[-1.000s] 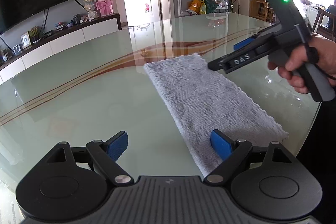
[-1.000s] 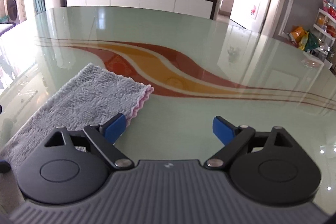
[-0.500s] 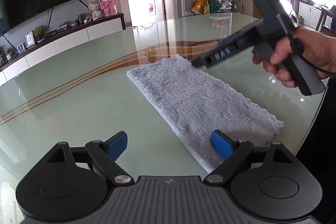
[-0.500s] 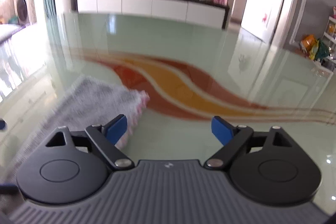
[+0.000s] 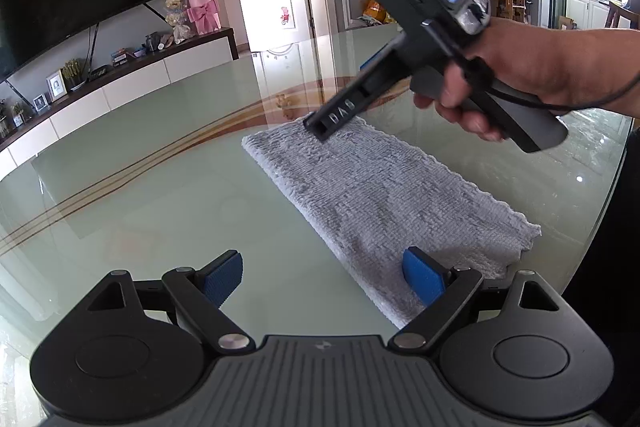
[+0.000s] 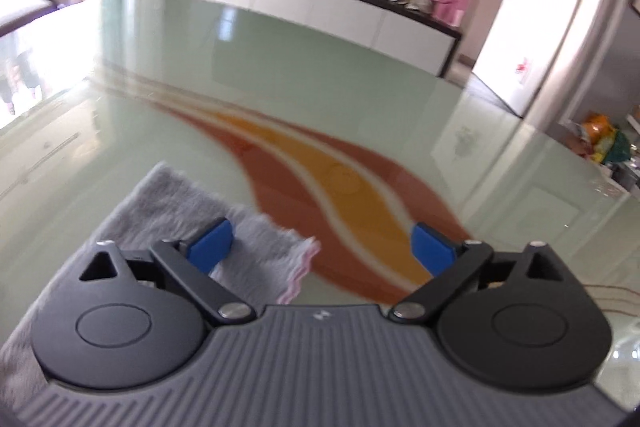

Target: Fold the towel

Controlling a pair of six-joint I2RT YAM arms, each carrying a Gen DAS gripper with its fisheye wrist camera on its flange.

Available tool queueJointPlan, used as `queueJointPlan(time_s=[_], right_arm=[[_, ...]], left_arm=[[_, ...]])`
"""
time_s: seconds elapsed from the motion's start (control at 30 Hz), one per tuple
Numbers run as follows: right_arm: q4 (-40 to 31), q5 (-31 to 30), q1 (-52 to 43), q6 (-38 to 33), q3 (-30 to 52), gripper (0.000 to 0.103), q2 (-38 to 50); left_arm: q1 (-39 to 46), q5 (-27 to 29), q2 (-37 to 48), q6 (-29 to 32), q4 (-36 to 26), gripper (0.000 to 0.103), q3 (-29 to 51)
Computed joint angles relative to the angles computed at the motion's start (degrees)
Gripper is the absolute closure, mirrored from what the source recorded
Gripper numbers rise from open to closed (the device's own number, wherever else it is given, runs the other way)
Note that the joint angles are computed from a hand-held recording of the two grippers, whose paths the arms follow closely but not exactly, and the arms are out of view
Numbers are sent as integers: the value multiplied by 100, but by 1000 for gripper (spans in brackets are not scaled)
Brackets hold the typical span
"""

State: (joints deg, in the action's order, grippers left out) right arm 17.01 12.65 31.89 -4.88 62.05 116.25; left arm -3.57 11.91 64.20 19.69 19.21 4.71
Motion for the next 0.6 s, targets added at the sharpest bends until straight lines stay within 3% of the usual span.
queueJointPlan(time_s=[0.1,0.27,0.33,0.43,0.5,0.6], right_arm=[[280,-178,178,-161,-173,11,-93],[139,355,324,-441,385,8,524],[71,550,287,-256,498,17,533],[215,297,234,-41,375,18,347],[119,-408,162,11,193,17,106],[-91,-327,281,-374,351,17,299]], left_arm=[[36,36,14,7,20,13,-8],[42,22,14,9,6,14,7],[59,32,1,13,-9,14,5],[105,79,-26,43,-40,13,3],[137,114,-24,53,-28,13,-6],[102,85,-35,27,-13,13,-24]])
